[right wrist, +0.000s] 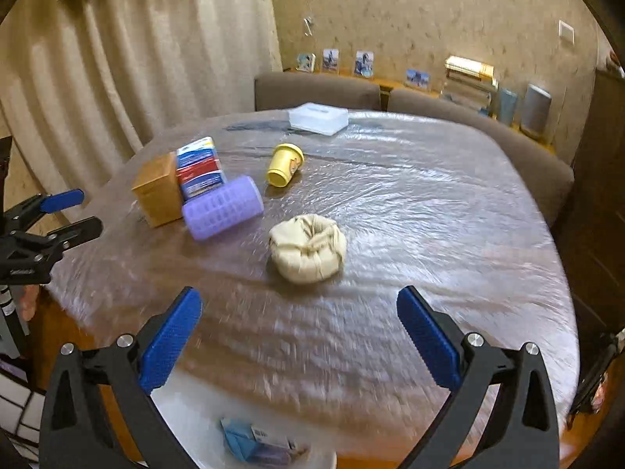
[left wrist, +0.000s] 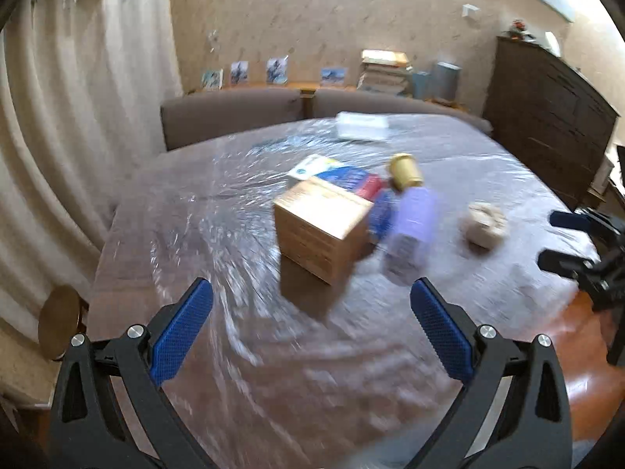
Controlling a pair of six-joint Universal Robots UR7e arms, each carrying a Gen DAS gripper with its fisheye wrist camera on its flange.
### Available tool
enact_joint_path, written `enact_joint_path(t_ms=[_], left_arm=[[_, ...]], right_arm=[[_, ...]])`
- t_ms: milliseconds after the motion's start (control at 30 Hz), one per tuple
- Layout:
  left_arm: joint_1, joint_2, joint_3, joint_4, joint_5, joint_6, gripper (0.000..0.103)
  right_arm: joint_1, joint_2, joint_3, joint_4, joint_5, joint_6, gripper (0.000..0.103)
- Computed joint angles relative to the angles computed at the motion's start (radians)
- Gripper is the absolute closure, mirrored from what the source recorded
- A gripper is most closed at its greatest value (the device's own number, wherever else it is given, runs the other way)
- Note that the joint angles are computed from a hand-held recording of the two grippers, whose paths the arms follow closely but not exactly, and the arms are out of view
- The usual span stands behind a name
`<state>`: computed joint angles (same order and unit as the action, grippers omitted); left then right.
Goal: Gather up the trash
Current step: 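Grasp the tan cardboard box with the left tool while the right tool grasps the crumpled cloth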
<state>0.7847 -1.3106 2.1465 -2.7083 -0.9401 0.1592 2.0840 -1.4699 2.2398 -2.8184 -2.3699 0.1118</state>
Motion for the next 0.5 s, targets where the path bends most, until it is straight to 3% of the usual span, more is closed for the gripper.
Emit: enact_joint_path(t_ms=[167, 233, 333, 500], left_arm=[[0.051, 0.112, -0.072, -0.059, -0.044, 0.115, 0.002], [0.056, 0.147, -0.095, -0.069, -0.029, 0.138, 0.002], [0.081, 0.178, -0.142, -0.034, -0.054, 0.178, 0.002], [0.124, 0.202, -0.208, 0.043, -0.156, 0.225, 0.002]], right_arm=[[-0.046, 0.077, -0.036, -0.037, 0.024, -0.036, 0.004], [-0.064, 0.086, -0.043, -0.031, 0.043, -0.036, 0.004], [-0.081, 0.091, -0.047, -0.03, 0.071, -0.028, 0.006], [-0.107, 0.099, -0.058, -0.025, 0.1, -0.008, 0.014]])
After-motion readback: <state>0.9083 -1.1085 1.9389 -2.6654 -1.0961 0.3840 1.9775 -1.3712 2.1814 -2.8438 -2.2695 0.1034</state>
